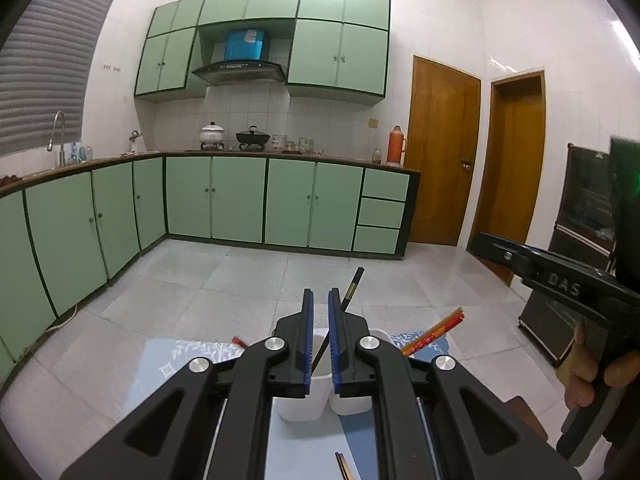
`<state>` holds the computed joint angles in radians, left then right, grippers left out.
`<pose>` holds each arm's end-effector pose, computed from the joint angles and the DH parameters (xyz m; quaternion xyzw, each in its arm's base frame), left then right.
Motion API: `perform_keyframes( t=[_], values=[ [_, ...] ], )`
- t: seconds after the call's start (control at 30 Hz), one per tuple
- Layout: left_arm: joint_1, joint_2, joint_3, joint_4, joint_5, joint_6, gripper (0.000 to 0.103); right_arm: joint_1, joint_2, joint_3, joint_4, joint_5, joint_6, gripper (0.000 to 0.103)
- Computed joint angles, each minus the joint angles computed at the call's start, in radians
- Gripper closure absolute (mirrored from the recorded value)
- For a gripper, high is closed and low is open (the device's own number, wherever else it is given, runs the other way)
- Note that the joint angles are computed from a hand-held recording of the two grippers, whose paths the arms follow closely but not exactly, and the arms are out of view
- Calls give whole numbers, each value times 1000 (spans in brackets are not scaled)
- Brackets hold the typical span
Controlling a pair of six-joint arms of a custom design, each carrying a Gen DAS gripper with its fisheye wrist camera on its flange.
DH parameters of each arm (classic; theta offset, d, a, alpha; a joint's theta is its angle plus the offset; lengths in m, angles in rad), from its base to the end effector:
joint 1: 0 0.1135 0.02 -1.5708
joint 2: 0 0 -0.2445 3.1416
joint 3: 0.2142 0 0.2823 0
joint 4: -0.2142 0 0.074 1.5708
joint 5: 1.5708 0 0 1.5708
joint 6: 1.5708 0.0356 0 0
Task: Organize utensils
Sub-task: 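Open both tools and withdraw them back toward the last two chopsticks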
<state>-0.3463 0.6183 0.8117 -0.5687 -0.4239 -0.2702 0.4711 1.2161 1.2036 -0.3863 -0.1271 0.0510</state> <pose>0.1733 -0.0470 0.3281 -0.0876 0.8120 -0.0012 0.5770 0.2763 0.1458 0.3569 -0.2077 0.8059 0.1936 0.5196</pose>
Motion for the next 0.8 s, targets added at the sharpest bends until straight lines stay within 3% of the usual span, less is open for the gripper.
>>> perform_keyframes(
  t=[0.2, 0.33, 0.47, 0.6, 0.8],
  values=[
    [-42, -188, -43, -87, -67, -41, 79, -51, -180, -157, -2, -38, 14, 65],
    [-153, -323, -78, -203, -198, -94, 73, -80, -335, -294, -35, -52, 15, 60],
    [-356, -426, -120, -394, -379, -258, 73, -86, -474, -438, -95, -53, 9, 59],
    [-636, -429, -146, -650, -582, -585, 72, -43, -620, -598, -160, -14, 26, 58],
    [-961, -257, -219, -994, -678, -1214, 61, 90, -824, -816, -243, 102, 159, 54]
  ],
)
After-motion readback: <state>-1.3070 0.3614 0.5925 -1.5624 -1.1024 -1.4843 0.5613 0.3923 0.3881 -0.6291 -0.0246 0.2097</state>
